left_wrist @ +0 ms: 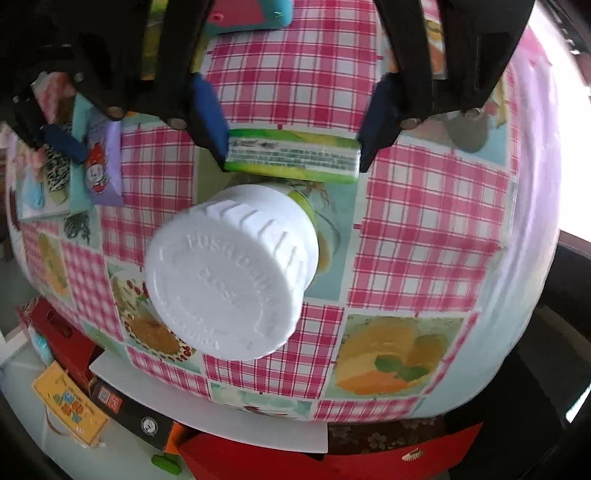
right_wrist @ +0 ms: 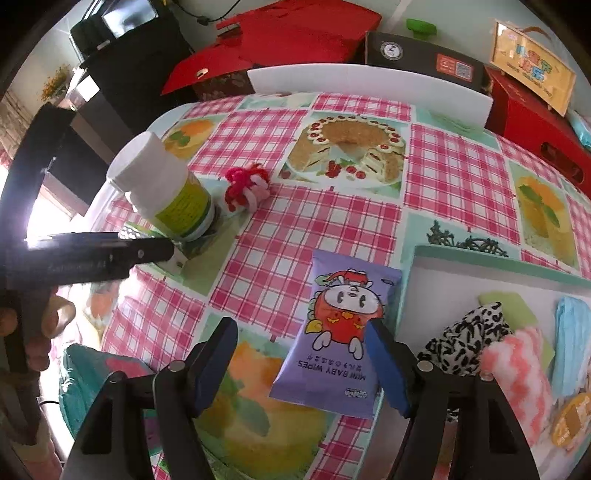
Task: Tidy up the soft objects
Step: 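Grasp the green soap box with the left tool while the right tool grasps the purple wipes packet, then lift the soap box with the left tool while the right tool lifts the wipes packet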
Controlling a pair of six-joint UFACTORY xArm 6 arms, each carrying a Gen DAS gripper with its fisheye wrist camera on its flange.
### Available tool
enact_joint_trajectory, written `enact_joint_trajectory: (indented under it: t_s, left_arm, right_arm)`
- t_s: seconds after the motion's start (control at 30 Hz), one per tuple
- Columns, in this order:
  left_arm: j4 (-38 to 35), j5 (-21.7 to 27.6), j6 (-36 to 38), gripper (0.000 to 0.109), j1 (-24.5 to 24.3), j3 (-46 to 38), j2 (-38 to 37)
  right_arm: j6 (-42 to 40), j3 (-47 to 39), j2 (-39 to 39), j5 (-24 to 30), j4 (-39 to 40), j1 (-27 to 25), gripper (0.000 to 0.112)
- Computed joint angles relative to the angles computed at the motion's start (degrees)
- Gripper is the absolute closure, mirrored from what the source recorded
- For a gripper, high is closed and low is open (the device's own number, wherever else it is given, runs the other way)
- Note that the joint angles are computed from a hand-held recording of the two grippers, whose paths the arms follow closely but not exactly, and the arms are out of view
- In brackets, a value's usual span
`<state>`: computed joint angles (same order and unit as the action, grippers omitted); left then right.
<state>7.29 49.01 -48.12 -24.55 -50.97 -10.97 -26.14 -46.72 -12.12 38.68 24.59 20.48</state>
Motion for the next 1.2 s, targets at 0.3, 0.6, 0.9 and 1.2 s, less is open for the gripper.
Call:
enact_joint_trajectory:
  t_s: [0.3, 0.6, 0.9, 1.2]
  left_arm:
    - [3.01, -2.34, -6.37, 0.043, -0.76, 6.27, -6.5]
    - [9.14, 0.01, -20.7, 0.043, -3.55, 12.57, -18.46]
    - [12.64, 2.69, -29.94, 0.043, -8.74, 10.46, -16.85]
    - [12.44, 1.64, -30.16, 0.043, -7.92, 11.29, -16.73]
  right_arm:
    - [-2.0, -0.23, 0.48, 1.11, 1.17, 0.47, 0.038]
    - [-7.61, -0.58, 0.51, 3.95, 6.23, 1.34, 0.038]
    - [-2.03, 2.28, -2.06, -3.21, -1.59, 2.49, 0.048]
    - [3.15, 1.8, 1.31, -5.04, -9.81, 3.51, 0.048]
